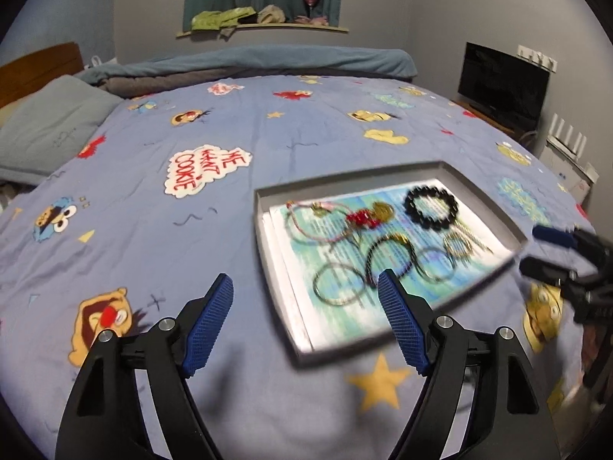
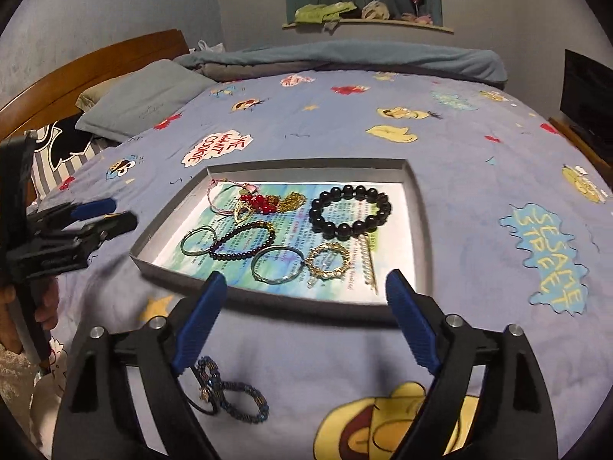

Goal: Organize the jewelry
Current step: 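Open both tools over the tray and withdraw them, then grasp the black hair tie with left tool while right tool grasps blue bead bracelet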

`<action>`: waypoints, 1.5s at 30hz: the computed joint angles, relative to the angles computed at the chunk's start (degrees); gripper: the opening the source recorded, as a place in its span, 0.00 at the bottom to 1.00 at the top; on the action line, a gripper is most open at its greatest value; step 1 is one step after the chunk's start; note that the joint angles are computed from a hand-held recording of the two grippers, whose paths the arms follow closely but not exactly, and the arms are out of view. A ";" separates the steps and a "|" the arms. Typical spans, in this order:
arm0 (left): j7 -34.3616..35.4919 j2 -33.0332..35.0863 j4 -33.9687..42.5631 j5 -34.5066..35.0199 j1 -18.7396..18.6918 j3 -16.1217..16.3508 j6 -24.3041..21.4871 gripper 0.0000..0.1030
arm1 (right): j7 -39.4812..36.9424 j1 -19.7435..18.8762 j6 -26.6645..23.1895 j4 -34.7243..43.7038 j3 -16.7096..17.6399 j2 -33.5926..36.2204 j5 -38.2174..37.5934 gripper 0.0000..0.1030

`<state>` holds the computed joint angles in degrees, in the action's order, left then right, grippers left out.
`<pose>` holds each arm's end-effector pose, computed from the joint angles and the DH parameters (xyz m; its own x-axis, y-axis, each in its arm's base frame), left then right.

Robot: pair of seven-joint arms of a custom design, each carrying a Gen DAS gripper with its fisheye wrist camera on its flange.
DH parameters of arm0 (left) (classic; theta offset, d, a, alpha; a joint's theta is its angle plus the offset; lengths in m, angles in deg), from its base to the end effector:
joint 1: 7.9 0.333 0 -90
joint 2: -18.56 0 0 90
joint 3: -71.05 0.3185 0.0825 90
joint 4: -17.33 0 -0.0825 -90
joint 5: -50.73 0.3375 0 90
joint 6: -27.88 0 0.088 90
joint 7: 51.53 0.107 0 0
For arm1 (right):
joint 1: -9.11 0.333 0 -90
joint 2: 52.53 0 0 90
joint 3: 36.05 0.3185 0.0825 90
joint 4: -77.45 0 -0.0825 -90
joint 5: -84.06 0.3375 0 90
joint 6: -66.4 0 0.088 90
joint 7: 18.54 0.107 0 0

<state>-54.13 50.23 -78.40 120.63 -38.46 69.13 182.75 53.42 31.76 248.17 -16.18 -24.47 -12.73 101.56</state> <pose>0.5495 -0.3836 0.3498 0.0229 -0.9990 0.0379 -0.6722 -0.0435 -0.7391 0.6155 0.3439 0.3478 0.5198 -0.8464 -0.1153 -0.6064 -0.2706 -0.7477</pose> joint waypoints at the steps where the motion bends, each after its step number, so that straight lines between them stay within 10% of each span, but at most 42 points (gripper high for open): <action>1: -0.31 -0.51 -0.88 0.44 -0.54 0.03 -0.51 0.79 | 0.07 0.16 1.46 -1.30 -0.22 -0.60 0.21 0.92; 12: -3.94 -0.77 -4.56 3.76 -3.03 -3.41 -0.06 0.81 | 1.08 -3.16 12.80 -13.62 3.11 -4.97 -2.13 0.95; 25: 2.91 6.37 0.96 -3.11 -7.17 -1.28 4.04 0.78 | 4.52 -8.47 13.45 -17.56 7.63 -3.45 -6.85 0.95; 32: 2.59 8.49 3.58 -4.99 -8.94 0.74 3.70 0.59 | 7.12 -9.18 14.44 -17.37 8.03 -1.88 -8.34 0.95; 39: 4.46 9.45 5.22 -4.37 -11.24 2.00 -1.80 0.07 | 6.63 -9.92 13.48 -16.72 9.17 -0.68 -10.79 0.95; 45: -4.60 6.35 1.29 1.06 -10.75 2.79 -0.49 0.04 | 5.41 -9.67 12.32 -16.27 9.88 -0.32 -11.85 0.82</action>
<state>-58.73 56.58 -77.11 121.69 -49.21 71.92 182.26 58.83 22.09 260.49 -32.45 -14.59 -13.05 89.71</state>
